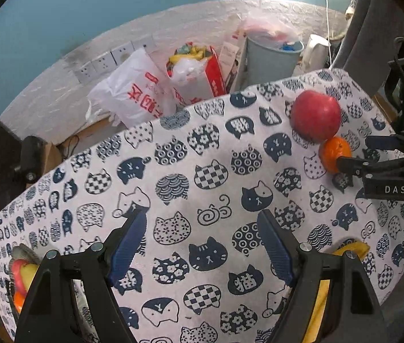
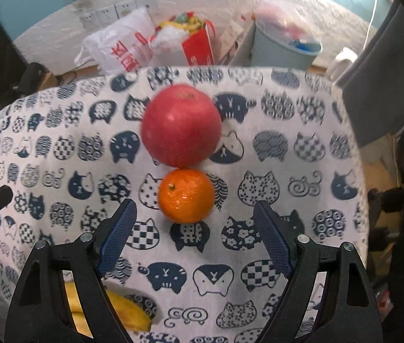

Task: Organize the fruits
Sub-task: 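Grasp the small orange with the right gripper while the left grasps the red apple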

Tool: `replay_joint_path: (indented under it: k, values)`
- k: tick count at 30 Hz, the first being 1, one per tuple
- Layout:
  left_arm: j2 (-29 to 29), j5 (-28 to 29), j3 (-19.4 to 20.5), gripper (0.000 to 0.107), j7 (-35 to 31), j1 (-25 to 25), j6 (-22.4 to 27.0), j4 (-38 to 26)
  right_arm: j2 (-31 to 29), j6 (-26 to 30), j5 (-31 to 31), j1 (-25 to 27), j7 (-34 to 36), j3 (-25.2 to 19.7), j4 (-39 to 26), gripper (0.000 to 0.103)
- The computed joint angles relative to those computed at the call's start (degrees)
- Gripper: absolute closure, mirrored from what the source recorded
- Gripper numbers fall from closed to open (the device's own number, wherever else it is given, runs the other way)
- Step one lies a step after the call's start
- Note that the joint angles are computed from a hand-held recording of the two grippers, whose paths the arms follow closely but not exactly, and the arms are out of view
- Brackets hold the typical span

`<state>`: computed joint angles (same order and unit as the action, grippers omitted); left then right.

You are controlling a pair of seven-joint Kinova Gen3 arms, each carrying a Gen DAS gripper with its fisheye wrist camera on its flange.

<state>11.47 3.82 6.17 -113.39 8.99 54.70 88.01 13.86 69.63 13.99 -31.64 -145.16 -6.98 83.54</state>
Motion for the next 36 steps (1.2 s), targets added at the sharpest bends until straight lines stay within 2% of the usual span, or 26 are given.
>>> replay_joint_path:
  k: [4, 9, 13, 16, 24, 28, 36]
  values:
    - [1.47, -0.32, -0.04, 0.026, 0.34, 0.22, 0.24, -0.54, 0.66, -1.33, -1.27, 0.93, 0.26, 0.24, 0.99, 0.019]
    - [2.80, -0.02, -0.01, 0.026, 0.53, 0.08, 0.60, -1.25, 1.45, -2.41, -0.64, 0.79, 1.03, 0.37, 1.22, 0.027]
    - [3.16, 0.30, 0.05, 0.026, 0.44, -0.06, 0.81, -1.48, 2.16, -4.12, -0.95, 0.86, 2.00, 0.45, 1.25, 0.038]
    - [3.21, 0.74, 0.18, 0.026, 0.14, -0.19, 1.22, -1.69, 2.72, -4.40, -2.38, 1.55, 4.13, 0.22, 1.10, 0.053]
    - [4.11, 1.68, 0.80, 0.026, 0.00, 0.72, 2.46, -3.91, 0.87, -1.52, -0.55, 0.38, 3.50, 0.96, 0.26, 0.055]
    - [5.73, 2.59, 1.20, 0.026, 1.75, 1.67, 3.97, -7.42, -0.26, 1.20, -0.21, 2.15, 4.87, 1.39, -1.19, 0.055]
    - [10.06, 4.60, 2.87, 0.021, 5.69, 5.37, 7.68, -14.22, -0.61, 5.15, -1.81, 7.58, 13.60, 2.22, -4.79, 0.055]
